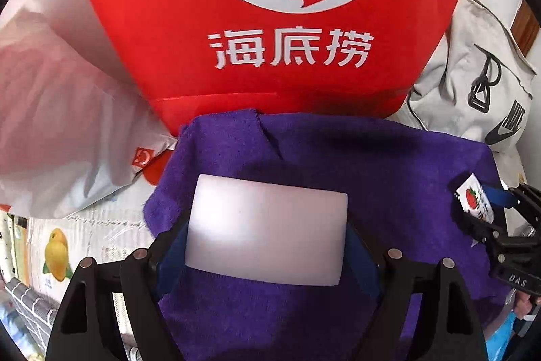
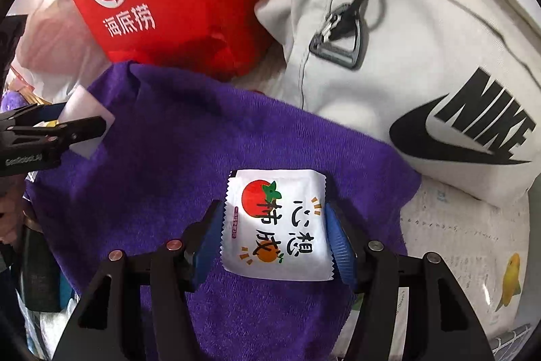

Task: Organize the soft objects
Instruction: 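Carry the foam block over the purple towel while the right tool releases the packet onto it, then lower the white foam block onto the purple towel and open the left tool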

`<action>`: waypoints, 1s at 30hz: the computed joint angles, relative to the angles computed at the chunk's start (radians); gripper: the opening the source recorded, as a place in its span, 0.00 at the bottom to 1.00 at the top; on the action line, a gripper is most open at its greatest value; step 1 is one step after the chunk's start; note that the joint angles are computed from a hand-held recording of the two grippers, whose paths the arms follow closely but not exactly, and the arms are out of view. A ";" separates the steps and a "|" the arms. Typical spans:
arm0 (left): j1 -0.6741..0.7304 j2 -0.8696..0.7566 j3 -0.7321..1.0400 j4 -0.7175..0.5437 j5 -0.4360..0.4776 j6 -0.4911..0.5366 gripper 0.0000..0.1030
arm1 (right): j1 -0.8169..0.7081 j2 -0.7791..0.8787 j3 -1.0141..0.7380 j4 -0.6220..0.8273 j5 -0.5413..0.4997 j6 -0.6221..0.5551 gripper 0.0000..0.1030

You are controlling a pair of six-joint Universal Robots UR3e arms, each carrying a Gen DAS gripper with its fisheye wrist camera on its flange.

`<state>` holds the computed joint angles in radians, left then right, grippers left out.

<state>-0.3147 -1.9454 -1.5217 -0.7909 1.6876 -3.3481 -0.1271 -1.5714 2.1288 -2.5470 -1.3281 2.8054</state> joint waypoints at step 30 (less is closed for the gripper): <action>-0.059 0.149 -0.018 -0.111 0.040 -0.067 0.86 | -0.096 -0.390 0.032 0.252 0.077 -0.089 0.72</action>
<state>-0.3732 -1.7961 -1.5402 -0.9018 1.7280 -3.4146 -0.2227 -1.9612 2.1605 -2.2946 -1.2507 2.7165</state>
